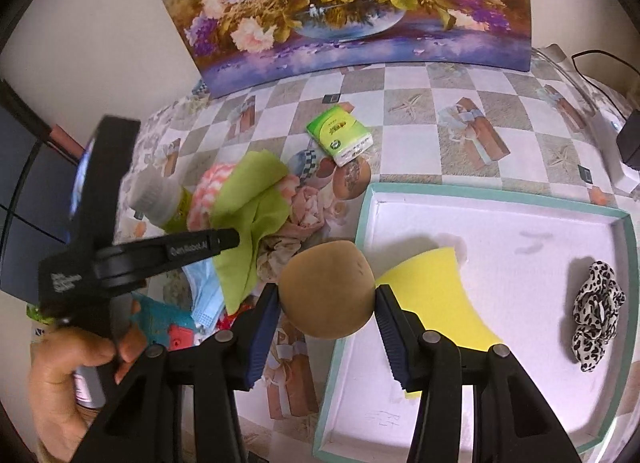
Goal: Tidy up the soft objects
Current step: 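Grasp the lime-green cloth with the left gripper while the right gripper holds the ball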
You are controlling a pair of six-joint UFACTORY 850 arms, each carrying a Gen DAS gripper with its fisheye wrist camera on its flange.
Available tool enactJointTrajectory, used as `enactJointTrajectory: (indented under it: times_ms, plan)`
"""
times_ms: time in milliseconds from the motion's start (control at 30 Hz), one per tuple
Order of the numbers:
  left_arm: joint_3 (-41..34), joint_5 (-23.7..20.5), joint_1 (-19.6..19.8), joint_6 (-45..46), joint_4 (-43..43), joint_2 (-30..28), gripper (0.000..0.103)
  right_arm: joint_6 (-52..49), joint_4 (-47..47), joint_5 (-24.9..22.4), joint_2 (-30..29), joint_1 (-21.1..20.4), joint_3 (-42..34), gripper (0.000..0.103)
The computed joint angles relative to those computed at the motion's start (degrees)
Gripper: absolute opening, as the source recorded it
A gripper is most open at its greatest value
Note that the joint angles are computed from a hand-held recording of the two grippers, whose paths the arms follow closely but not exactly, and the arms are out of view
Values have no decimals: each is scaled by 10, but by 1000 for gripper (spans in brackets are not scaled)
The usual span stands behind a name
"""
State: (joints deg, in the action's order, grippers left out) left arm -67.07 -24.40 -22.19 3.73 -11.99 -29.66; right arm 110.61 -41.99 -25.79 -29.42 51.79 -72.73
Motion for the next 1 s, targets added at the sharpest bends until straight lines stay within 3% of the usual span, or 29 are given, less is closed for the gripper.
enactJointTrajectory:
  times_ms: [200, 633, 1000]
  plan:
    - [15, 23, -5, 14, -13, 12, 3, 75, -44, 1, 19, 2, 27, 51]
    - [49, 44, 12, 184, -201, 62, 2, 64, -53, -49, 25, 14, 18, 51]
    - [70, 69, 15, 250, -275, 93, 2, 91, -80, -62, 38, 19, 27, 51]
